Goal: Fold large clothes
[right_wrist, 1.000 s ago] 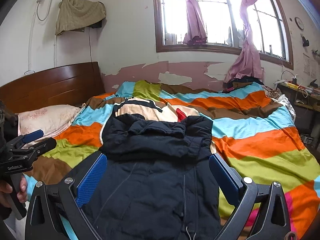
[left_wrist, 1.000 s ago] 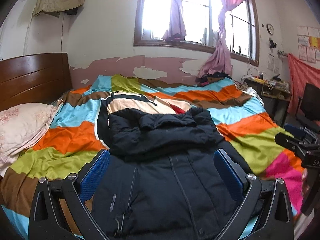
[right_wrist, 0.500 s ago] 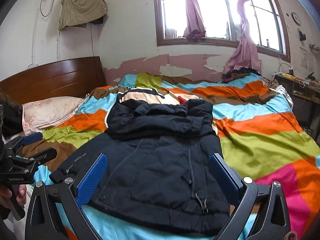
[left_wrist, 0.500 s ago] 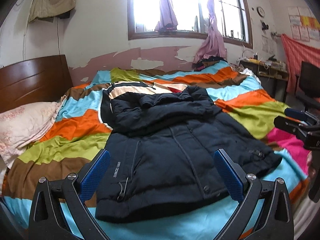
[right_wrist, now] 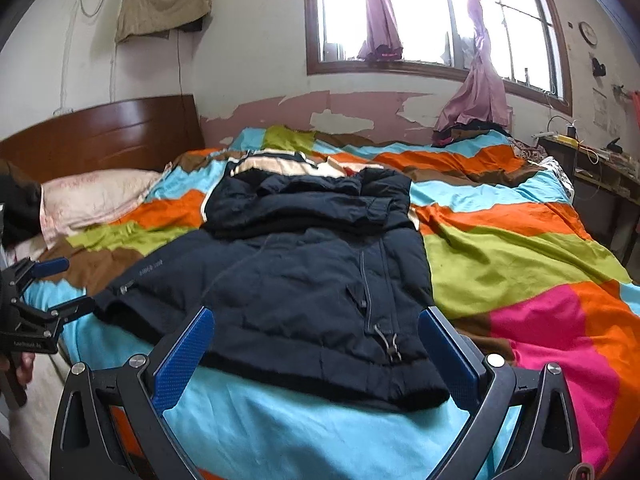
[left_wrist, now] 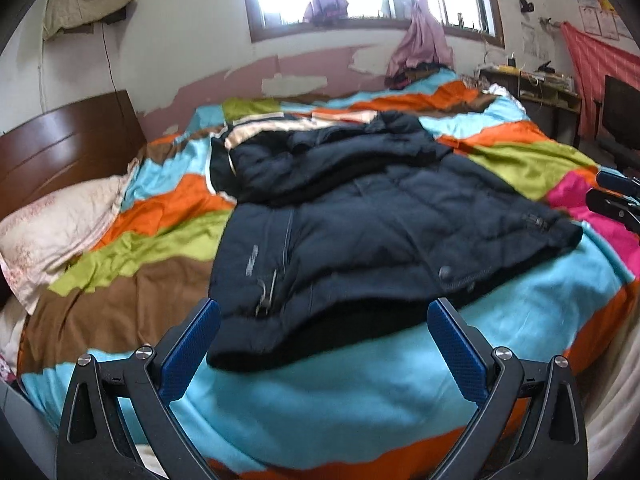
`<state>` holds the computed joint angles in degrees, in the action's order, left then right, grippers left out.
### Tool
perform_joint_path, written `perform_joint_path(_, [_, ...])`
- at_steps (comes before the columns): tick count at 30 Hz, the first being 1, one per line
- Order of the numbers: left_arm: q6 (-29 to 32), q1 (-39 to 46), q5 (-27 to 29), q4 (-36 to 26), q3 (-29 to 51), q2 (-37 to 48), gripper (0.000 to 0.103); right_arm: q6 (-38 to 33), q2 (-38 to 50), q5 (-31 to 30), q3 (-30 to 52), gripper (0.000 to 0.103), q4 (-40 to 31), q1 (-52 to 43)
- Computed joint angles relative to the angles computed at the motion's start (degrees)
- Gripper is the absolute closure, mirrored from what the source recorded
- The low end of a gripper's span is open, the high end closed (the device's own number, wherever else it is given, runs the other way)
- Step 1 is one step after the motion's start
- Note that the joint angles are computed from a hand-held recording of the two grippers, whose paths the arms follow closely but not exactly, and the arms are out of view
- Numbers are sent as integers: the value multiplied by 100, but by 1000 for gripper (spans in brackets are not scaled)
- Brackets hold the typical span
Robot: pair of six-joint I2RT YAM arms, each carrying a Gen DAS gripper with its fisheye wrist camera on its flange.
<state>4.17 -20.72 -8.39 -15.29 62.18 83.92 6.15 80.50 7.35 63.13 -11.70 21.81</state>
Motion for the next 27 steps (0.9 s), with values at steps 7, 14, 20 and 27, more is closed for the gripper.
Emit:
perform_joint_path(7, [296, 203, -90, -82, -218, 260, 1, 14, 173, -62, -227, 0, -104, 23])
perform_joint_path(14, [320, 360, -318, -146, -177, 683, 1, 142, 371, -113, -391, 0, -54, -10])
perform_joint_path(20, [489, 247, -675, 240, -170, 969, 1, 1, 728, 219, -455, 0, 122, 34])
perform_joint_path(27, [690, 275, -960, 1115, -403, 1161, 1, -224, 1126, 689, -475, 0, 442, 30])
